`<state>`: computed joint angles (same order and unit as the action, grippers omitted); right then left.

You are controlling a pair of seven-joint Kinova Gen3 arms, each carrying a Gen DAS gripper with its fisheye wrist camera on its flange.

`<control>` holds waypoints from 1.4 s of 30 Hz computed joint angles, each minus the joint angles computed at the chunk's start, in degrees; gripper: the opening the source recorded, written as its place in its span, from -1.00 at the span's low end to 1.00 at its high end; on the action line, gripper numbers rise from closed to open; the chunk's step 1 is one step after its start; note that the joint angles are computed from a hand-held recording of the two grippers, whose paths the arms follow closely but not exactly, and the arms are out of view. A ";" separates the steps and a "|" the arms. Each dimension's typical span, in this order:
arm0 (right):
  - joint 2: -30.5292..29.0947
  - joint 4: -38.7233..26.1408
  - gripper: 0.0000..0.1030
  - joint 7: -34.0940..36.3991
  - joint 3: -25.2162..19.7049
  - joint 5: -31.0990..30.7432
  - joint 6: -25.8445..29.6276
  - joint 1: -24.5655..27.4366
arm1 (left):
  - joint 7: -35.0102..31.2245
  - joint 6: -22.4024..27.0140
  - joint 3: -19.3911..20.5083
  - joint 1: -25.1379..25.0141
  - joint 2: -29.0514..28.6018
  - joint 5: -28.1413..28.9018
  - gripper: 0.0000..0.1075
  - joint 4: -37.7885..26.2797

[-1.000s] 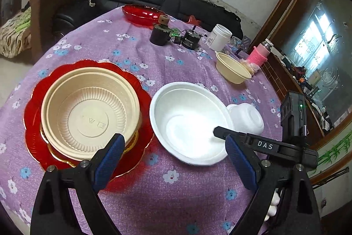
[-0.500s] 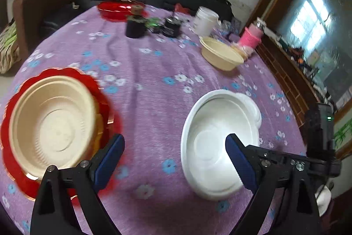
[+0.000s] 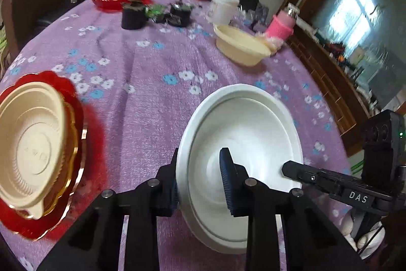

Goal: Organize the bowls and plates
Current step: 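Carry the white bowl over the red plate stack with both grippers, then lower the white bowl into the cream bowl and open both grippers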

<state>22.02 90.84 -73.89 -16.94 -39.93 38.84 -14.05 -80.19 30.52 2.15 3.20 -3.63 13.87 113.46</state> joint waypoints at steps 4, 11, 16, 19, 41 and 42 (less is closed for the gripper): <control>-1.27 -2.50 -0.80 -1.76 0.34 2.84 -0.82 -3.35 | 2.78 0.58 -0.69 -1.40 -4.57 -2.31 -0.45 1.17; 3.55 -14.87 -0.79 -7.53 0.10 11.58 1.00 -13.72 | 6.73 1.88 -4.96 -7.51 -12.98 -6.09 -0.33 5.03; 9.76 -25.01 -0.79 -11.57 0.62 17.65 3.72 -21.26 | 10.22 3.53 -5.52 -13.59 -13.76 -11.19 -0.27 5.65; 13.46 -31.37 -0.79 -15.12 2.08 21.26 6.75 -25.05 | 10.38 3.79 -6.32 -15.33 -12.61 -13.25 -0.27 5.67; 19.38 -40.17 -0.27 -29.14 12.02 43.14 8.68 -39.62 | 2.55 -0.01 -11.02 -19.94 -17.49 -7.78 0.42 10.96; 18.54 -38.48 -0.02 -30.25 12.80 44.82 6.88 -40.53 | 3.63 -0.26 -10.01 -20.59 -18.07 -8.74 0.44 11.14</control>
